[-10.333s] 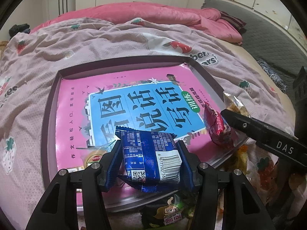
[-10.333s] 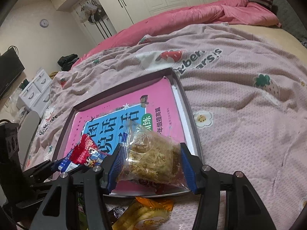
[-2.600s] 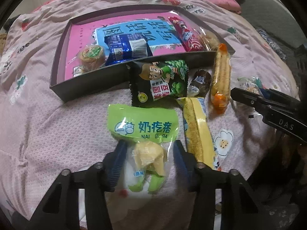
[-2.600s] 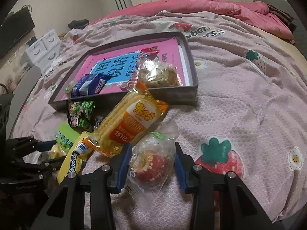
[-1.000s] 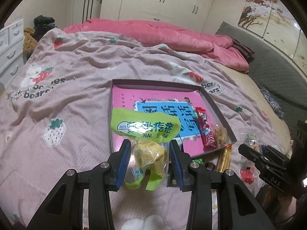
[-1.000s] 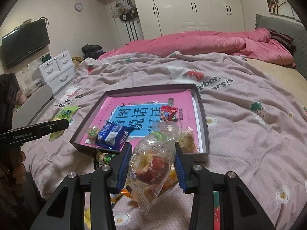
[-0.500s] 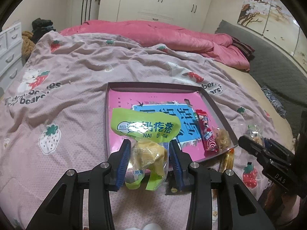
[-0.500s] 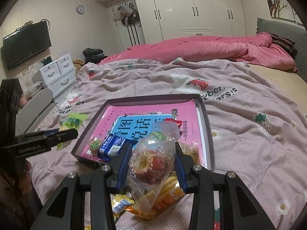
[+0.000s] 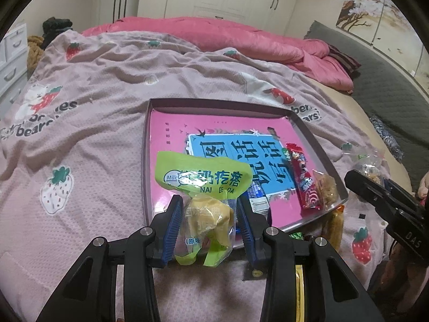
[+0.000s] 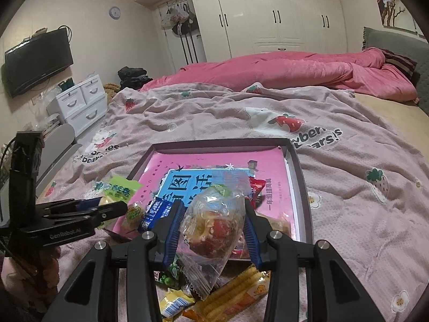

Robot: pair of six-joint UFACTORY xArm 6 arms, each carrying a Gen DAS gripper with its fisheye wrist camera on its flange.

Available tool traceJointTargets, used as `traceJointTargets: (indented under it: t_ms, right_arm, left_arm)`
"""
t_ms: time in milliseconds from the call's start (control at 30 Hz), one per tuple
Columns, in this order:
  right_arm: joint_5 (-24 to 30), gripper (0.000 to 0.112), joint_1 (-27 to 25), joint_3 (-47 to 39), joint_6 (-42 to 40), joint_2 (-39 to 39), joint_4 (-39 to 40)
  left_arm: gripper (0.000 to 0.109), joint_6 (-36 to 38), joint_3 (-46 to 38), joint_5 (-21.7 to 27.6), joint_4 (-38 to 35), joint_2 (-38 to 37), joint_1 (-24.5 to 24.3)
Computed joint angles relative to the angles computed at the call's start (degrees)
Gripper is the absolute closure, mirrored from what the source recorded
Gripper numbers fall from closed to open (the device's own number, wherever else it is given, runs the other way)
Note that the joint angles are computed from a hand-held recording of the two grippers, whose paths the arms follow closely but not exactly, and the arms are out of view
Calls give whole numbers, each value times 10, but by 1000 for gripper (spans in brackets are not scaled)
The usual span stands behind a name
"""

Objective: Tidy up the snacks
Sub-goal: 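Carry the green-label bag with the left tool while the right tool carries the pastry bag, then open the right tool on the pastry bag while the left tool releases the green-label bag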

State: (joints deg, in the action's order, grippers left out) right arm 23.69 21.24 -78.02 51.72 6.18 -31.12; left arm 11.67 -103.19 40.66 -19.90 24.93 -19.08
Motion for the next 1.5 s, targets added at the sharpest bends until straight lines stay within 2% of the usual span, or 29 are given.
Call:
traceJointTargets:
  t_ms: [500, 1167, 1500]
  right_arm:
    - [11, 70, 2, -48, -30, 47, 30]
    - [43, 70, 8, -141, -120, 137, 138]
    - [58, 70, 7, -142, -136, 149, 168]
  left_arm:
    - [66, -5, -52, 14, 8, 51, -6]
    - [66, 2, -71, 16, 2, 67, -5]
    - [66, 2, -73, 16, 0, 69, -5]
